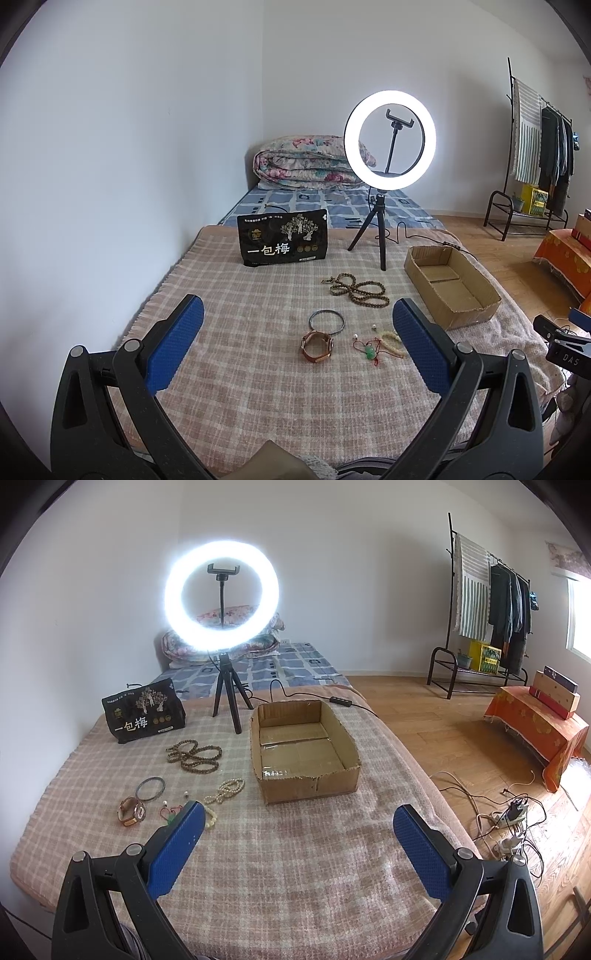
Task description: Organize jewelry
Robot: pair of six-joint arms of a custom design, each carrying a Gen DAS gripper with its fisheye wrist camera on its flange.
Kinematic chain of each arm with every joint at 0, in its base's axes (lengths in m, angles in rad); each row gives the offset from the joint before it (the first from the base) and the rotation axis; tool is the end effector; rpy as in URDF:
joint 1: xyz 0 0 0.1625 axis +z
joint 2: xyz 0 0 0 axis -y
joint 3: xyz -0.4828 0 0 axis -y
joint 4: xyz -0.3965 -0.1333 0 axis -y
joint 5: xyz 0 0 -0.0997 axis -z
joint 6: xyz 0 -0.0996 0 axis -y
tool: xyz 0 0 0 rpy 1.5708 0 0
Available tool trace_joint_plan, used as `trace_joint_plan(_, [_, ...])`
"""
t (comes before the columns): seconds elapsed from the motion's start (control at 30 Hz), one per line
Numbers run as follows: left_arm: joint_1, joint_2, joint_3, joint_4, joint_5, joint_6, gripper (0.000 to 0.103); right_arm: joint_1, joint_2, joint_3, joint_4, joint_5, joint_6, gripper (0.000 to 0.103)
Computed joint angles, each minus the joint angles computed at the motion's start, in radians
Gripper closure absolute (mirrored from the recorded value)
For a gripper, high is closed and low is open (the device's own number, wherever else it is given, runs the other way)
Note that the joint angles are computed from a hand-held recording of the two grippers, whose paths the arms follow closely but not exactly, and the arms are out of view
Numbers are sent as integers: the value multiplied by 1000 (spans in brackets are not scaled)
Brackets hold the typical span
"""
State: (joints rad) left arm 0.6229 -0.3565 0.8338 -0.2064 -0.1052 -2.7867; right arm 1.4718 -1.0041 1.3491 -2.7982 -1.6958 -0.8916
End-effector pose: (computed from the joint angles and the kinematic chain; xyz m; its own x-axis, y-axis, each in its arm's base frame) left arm -0.4881 -0.6367 0.0556 -0.5968 -0.5499 -0.5844 0.4529 0.3703 -0.8110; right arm 0.0440 -0.7802 0.4499 -0.6631 -0.3701 0.6506 -0.7214 0.5480 -0.4235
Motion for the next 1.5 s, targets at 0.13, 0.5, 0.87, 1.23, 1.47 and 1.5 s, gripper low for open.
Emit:
trace_joint_plan(0.13, [3, 20, -51, 73, 3, -42, 0, 1, 2, -2, 0, -1, 2, 0])
trace_joint_plan(0.5, [-1, -1, 10, 1, -4, -11, 0, 0, 3, -4, 1, -1, 1, 0])
trace_joint_plan(0.87, [-3, 7, -9, 2, -10, -4, 0, 1, 4, -4, 0, -1, 0, 0])
trace_joint_plan(1.23, [1, 3, -8, -34, -11, 36, 0, -1, 10, -7, 5, -7, -2, 0])
trace_joint_plan(1.47, [26, -91, 188, -373, -7, 258, 0, 0, 34, -27, 12, -25, -6, 0])
trace_joint_plan(1.5, [32, -107, 222, -440, -5, 306, 0, 1, 38, -32, 16, -28, -9, 0])
